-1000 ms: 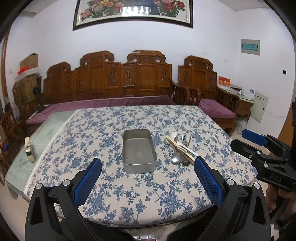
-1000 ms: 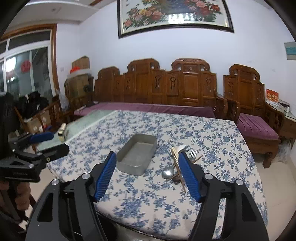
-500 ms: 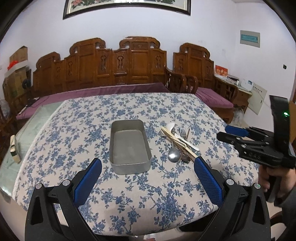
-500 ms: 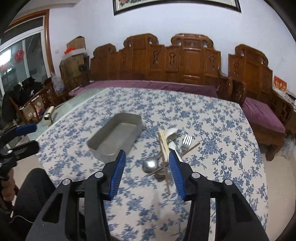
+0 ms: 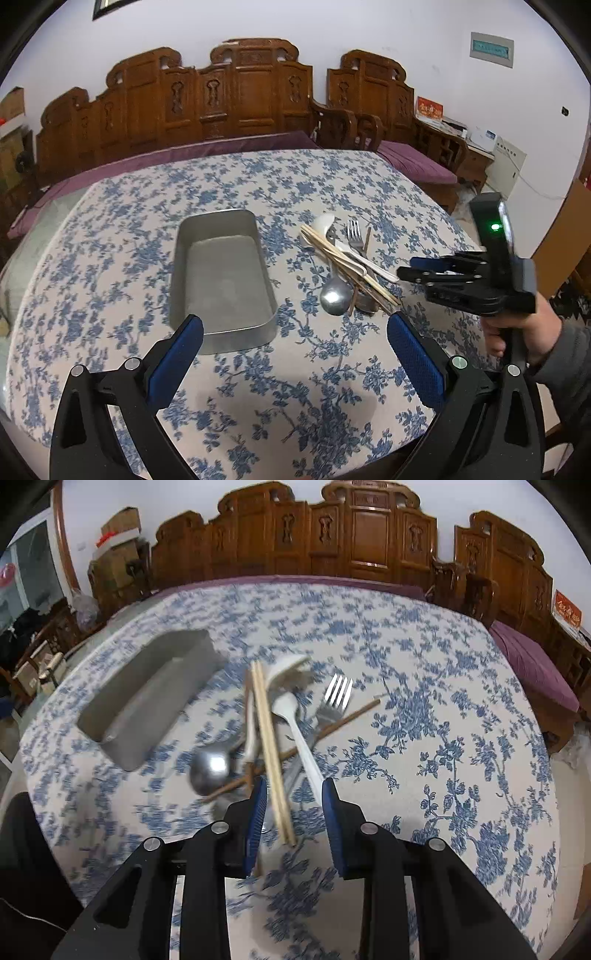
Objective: Organize utensils
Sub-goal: 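Reach the right tool into the utensil pile and close on the white plastic spoon handle, then lift the white spoon with the right tool while the left tool approaches the pile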
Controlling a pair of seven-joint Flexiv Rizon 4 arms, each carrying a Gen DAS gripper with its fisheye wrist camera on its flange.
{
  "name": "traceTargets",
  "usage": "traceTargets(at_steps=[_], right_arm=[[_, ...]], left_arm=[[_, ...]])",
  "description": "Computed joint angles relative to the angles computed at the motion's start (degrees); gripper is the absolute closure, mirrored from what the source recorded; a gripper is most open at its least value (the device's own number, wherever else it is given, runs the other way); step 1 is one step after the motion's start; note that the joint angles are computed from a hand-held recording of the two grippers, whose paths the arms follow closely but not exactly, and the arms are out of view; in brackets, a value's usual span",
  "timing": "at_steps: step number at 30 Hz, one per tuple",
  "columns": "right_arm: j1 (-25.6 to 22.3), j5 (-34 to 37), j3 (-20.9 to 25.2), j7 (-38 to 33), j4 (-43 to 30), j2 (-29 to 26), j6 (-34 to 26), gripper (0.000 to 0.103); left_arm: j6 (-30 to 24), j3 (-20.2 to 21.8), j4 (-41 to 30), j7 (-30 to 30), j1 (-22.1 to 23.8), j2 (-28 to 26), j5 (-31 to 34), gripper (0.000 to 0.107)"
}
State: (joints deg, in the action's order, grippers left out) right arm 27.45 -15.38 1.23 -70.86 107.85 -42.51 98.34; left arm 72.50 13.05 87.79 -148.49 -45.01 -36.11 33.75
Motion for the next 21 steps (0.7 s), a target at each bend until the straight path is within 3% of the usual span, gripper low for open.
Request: traceTargets(at_steps=[5, 11, 15, 16, 21], right_arm=[[-1.62, -0.91, 0.84, -0.07, -3.11, -2.88, -3.13, 0.07], [-4.65, -2.77, 4.1, -2.22, -7.39, -5.96, -7.2, 0.07], [-3.04, -3.48, 1.91, -2.98, -7.26, -5.96, -7.21, 0.078], [-4.18, -3.62, 3.24, -3.7, -7.32, -5.83, -7.9, 0.085], [-10.5, -2.74, 10.95, -8.26, -8.3, -5.79, -11.92, 0.086]], left_arm=[[0.06, -3.13, -2.54, 4.85, 2.78, -2.67, -3.71, 0.01], [-1.84, -3.83, -6.79, 10.09, 3.2, -6.09, -8.17, 0.01], [-4.0, -4.45, -10.47, 13.25, 3.39, -8.58, -10.94, 0.012], [-4.42, -4.36, -11.25, 13.72, 3.3, -9.1, -11.33, 0.012], [-8.74, -5.03, -17.58, 17.11, 3.57, -13.29, -14.03, 0.013]])
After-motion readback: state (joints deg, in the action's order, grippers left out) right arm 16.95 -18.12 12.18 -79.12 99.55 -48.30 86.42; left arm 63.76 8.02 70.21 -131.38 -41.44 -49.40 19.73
